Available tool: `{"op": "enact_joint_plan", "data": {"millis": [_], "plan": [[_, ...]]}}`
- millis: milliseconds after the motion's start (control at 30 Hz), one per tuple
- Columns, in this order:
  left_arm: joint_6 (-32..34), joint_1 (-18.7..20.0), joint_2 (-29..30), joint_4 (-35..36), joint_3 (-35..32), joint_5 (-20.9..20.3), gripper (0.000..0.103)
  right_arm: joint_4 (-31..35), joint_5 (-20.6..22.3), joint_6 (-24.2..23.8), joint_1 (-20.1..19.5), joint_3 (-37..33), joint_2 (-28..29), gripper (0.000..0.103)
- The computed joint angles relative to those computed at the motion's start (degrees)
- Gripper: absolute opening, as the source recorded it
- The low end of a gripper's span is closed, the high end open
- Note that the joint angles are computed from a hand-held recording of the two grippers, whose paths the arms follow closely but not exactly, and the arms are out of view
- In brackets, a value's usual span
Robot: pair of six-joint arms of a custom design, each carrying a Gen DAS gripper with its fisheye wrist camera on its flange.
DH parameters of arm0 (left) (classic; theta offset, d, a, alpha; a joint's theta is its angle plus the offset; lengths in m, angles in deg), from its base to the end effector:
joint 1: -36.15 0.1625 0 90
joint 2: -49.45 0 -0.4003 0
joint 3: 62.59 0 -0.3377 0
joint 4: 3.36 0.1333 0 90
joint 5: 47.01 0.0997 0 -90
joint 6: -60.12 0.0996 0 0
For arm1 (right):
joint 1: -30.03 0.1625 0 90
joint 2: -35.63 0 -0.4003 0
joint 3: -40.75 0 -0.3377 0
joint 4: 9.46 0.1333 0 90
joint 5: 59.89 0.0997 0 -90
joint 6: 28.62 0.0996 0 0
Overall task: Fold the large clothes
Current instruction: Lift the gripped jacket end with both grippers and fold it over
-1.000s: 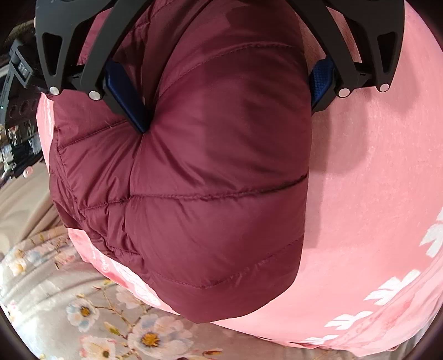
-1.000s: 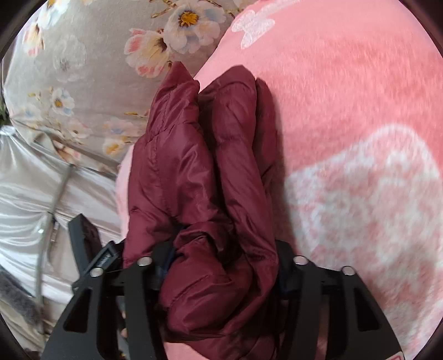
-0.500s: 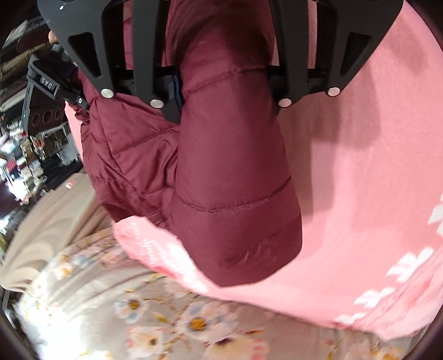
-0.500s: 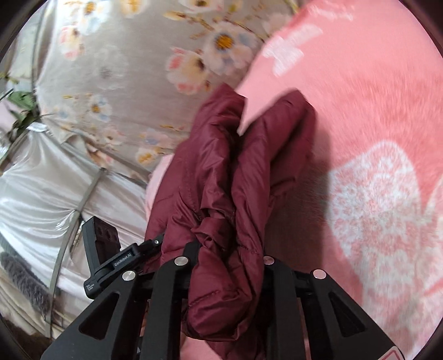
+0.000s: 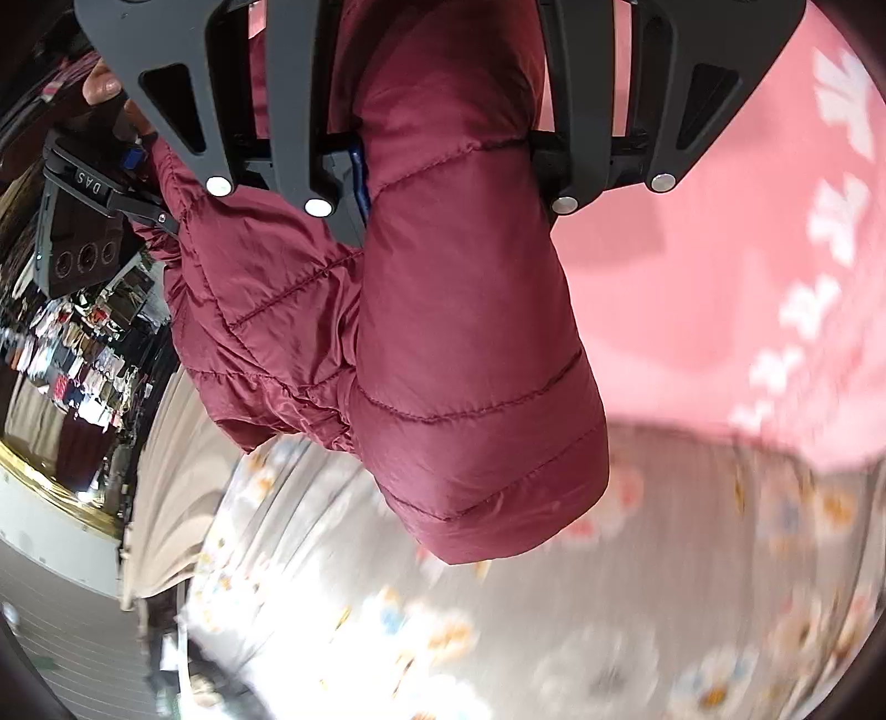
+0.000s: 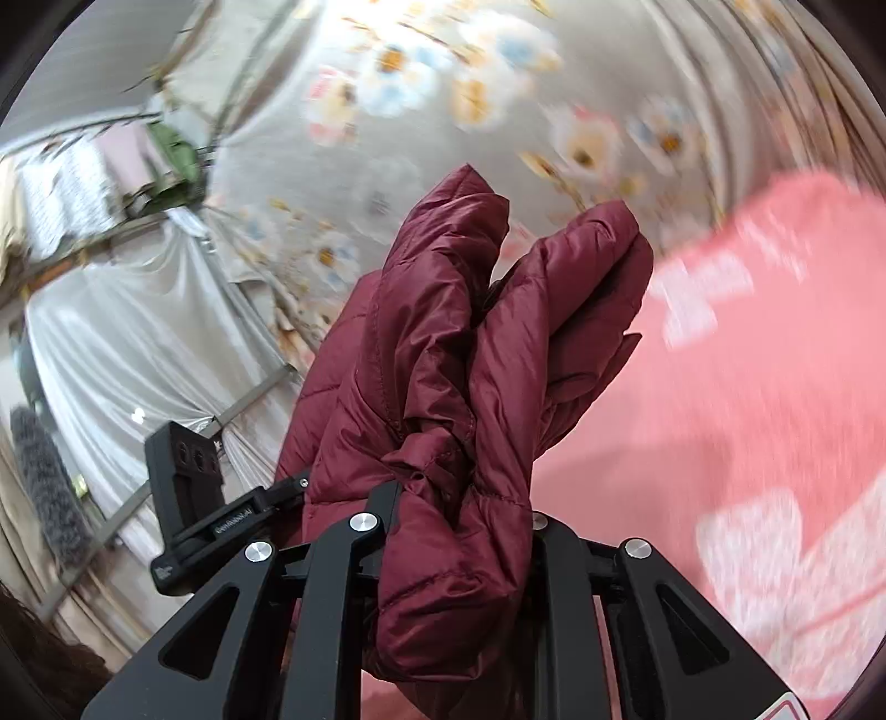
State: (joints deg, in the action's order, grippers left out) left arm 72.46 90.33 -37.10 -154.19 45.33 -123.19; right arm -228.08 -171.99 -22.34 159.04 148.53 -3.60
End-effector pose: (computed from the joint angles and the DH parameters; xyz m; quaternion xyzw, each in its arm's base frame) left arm -0.1518 -0.4787 0.4277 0.3442 0.8697 -0.3512 0.0427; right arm 0.4290 -0.3774 0.1417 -0.1474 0.8423 -0.5173 0.0360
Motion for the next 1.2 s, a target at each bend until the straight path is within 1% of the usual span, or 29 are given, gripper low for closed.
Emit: {"op": "enact_joint_plan", "data": {"millis": [67,100,200,267,300,400,500,633,767,833,1033,1200], "plan": [[2.35,-0.96,-1.06,-0.73,-1.05,0.24,0.036,1.14,-2.5,-3.32,1.89,-3.26,0.88,0.017],[3.44,-1.1,-2.26,-0.75,-1.1,0.25,0.036,1.97,-3.03,-5.16,2.72,-5.23,1.39,0.017],[7.2,-1.08,-2.75,-2.76,-2.99,-0.04,0.036,4.16,-2.75,-9.33,3.87,-11.01,3.46,0.017],[9.83,-0.34,-2.72,-4.77,-4.22,-0.86,0.037,5.92,-1.37,-11.18,3.81,-15.04,5.02,0.017],[10.74,0.27,-2.6,-5.27,-4.92,-1.49,0.037,6.08,-0.49,-11.9,3.6,-15.7,5.27,0.017],[12.96,3.51,-1.17,-6.52,-8.04,-4.4,0.038,8.94,2.46,-13.72,2.33,-21.57,8.32,0.017],[14.12,7.75,1.63,-5.67,-12.35,-7.26,0.038,12.61,3.45,-15.16,1.16,-27.0,11.3,0.017],[15.26,12.53,5.72,-4.09,-17.58,-8.85,0.038,18.2,4.7,-14.63,-1.38,-34.63,16.16,0.017],[16.29,18.24,11.75,-2.39,-23.27,-10.4,0.038,23.13,5.6,-13.24,-4.42,-41.29,21.13,0.017],[16.92,20.31,14.55,-1.51,-25.82,-10.65,0.038,25.22,5.64,-12.56,-5.82,-44.25,23.48,0.017],[17.92,24.93,22.56,1.07,-32.18,-9.58,0.038,29.77,6.23,-9.3,-9.87,-50.54,29.15,0.017],[17.62,27.69,28.01,3.56,-36.0,-7.08,0.038,34.49,5.57,-6.5,-12.85,-54.85,33.07,0.017]]}}
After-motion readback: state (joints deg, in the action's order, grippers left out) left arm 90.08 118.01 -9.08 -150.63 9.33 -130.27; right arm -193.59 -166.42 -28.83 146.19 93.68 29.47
